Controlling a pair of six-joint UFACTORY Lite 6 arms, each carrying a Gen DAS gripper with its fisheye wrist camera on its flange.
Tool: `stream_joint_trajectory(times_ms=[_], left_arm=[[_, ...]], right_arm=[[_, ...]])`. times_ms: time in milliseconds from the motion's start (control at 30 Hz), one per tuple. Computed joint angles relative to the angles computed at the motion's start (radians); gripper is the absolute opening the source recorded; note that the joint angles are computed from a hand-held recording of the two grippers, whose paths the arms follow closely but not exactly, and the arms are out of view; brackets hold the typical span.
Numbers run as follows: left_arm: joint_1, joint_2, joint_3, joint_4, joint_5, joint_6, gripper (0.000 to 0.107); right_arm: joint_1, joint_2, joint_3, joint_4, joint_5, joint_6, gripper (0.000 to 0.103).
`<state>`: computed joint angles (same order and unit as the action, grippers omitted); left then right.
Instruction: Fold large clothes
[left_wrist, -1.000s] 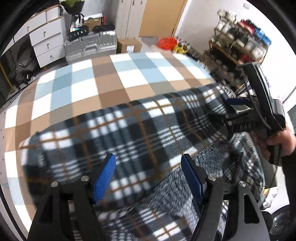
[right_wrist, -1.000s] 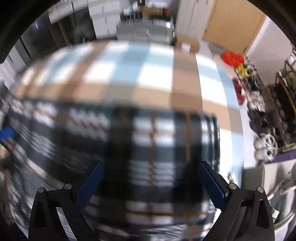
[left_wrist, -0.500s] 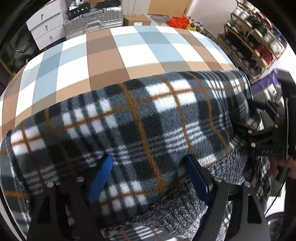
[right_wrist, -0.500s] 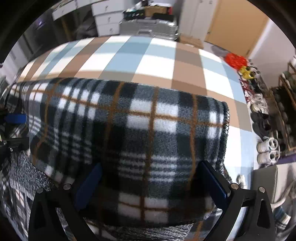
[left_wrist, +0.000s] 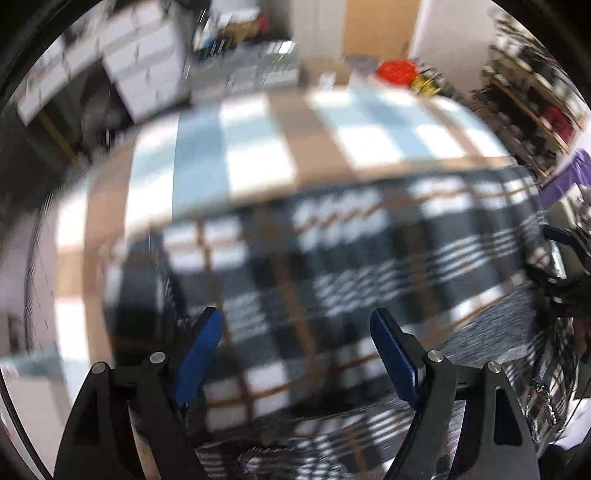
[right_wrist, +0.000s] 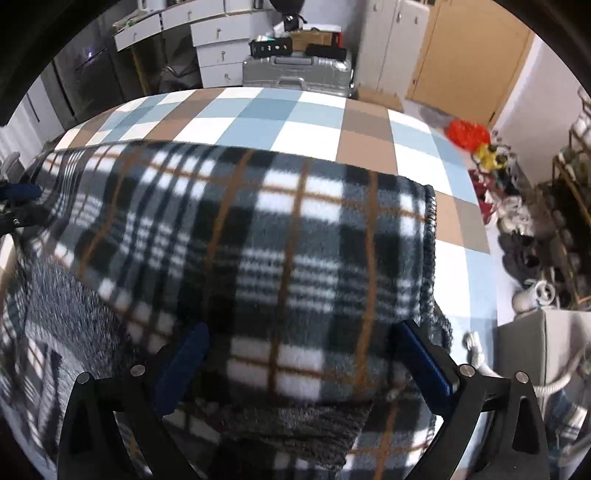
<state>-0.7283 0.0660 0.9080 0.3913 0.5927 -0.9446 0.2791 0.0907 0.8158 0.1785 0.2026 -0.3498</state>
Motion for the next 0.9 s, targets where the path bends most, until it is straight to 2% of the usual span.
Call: stream_joint_trajectory(times_ms=[67,100,167,300,367,433,500,533,633,767,867,900], left_arm=[[0.006,-0.028,-0.068,0.029,-0.080,-0.027,0.079],[-0.014,-0.041,-0.078,0.070,-0.077,-0.049,0.079],[-0.025,-0.044,-0.070,0.041,-0.054,-0.001,0.079],[0.025,-0.140,-0.092,-0.056,-0.079,0.102,0.080],[0.076,-0.139,-0.102,-0.141,-0.104,0.176,0.080],[0.077,-0.064,-0.095,-0.163,-0.145,0.188,0.079],[0.021,-0.041,-0.099,-0.023,-0.137,0.066,0.079],[-0.021,-0.027,-0.097,0.076,-0.114,-0.021,0.080],[-0.116,-0.024,-0.094,0.196,-0.034,-0.144,0.080],[-0.191,-0.193,-0.158,0.183,0.024,-0.222,0.080],[-0.309,-0.303,-0.168,0.207,0.115,-0.334,0.080],[-0.320,-0.313,-0.164,0.216,0.116,-0.348,0.080]], right_arm=[[-0.018,-0.014,-0.035,0.117,-0.019,-0.098,0.103],[-0.023,-0.016,-0.026,0.116,0.003,-0.098,0.103],[-0.039,-0.003,0.031,0.116,0.090,-0.092,0.103],[-0.104,-0.035,0.099,0.341,0.187,-0.285,0.102],[-0.105,0.014,0.143,0.288,0.226,-0.223,0.102],[-0.061,0.093,0.163,0.094,0.216,-0.040,0.103],[-0.027,0.081,0.120,-0.036,0.147,0.070,0.103],[-0.027,0.080,0.125,-0.038,0.161,0.093,0.103],[-0.096,0.033,0.124,0.180,0.249,-0.077,0.103],[-0.199,-0.146,0.005,0.506,0.361,-0.376,0.101],[-0.278,-0.399,-0.153,0.664,0.462,-0.519,0.101],[-0.316,-0.504,-0.208,0.705,0.523,-0.555,0.102]])
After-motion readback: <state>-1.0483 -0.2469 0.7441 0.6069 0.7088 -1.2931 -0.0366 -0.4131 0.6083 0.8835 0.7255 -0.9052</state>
